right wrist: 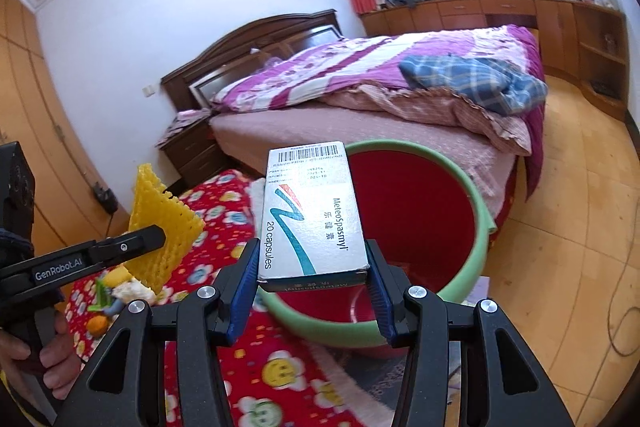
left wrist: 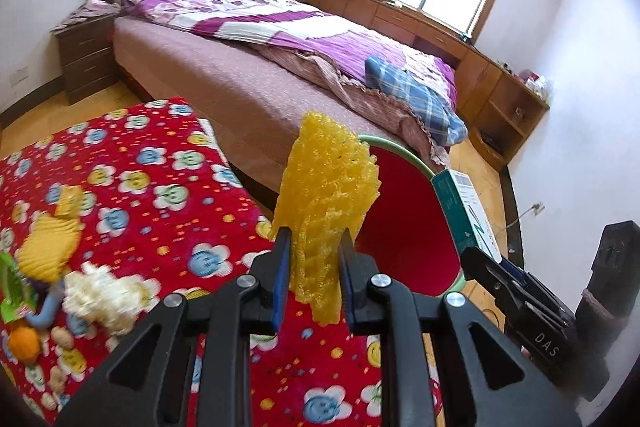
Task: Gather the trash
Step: 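Carry the foam net in the left tool while the right tool carries the medicine box over the bucket, then open the left tool to drop the foam net while the right tool drops the medicine box into the bucket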
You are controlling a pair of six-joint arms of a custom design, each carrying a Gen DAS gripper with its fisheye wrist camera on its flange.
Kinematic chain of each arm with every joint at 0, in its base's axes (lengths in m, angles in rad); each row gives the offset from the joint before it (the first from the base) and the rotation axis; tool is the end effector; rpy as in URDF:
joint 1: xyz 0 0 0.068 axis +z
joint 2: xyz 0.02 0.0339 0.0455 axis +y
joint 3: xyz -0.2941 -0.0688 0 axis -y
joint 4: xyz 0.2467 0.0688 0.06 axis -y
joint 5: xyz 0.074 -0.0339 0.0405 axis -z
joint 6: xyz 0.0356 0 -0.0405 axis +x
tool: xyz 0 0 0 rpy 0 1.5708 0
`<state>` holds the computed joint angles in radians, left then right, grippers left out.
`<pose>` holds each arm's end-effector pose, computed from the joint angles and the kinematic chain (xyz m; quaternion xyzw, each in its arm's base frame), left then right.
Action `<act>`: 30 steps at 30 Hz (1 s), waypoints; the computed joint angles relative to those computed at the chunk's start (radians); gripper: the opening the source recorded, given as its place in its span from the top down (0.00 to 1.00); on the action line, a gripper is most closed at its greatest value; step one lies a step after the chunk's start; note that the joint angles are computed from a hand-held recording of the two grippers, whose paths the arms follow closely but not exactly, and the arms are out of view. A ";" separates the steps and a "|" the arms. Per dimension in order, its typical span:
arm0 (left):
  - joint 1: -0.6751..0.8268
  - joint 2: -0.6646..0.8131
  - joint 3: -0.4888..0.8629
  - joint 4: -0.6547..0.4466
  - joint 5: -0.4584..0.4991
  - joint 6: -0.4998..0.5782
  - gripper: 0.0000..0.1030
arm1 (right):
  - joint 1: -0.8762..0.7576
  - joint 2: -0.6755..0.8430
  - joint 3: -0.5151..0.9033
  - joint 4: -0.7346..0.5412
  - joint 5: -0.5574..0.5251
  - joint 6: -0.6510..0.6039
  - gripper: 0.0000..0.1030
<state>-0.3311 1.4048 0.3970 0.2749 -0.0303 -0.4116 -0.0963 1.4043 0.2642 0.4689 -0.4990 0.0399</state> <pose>0.2228 -0.0755 0.1536 -0.0429 0.9124 -0.1347 0.3840 0.2119 -0.0034 0.1389 -0.0477 0.8779 0.2104 0.4274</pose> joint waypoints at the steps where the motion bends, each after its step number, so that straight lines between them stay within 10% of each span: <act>1: -0.008 0.032 0.014 0.013 -0.001 0.000 0.79 | -0.008 0.014 0.003 0.005 0.000 -0.001 0.50; 13: -0.059 0.343 0.166 0.105 -0.008 0.026 0.79 | -0.067 0.238 0.091 0.056 0.000 -0.028 0.50; 30: -0.059 0.364 0.165 0.119 -0.052 0.015 0.57 | -0.048 0.357 0.168 0.039 0.023 -0.043 0.49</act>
<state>-0.3902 1.7686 0.5620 0.3942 -0.0821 -0.3962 -0.1442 1.7614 0.4318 0.5083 -0.4762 -0.0026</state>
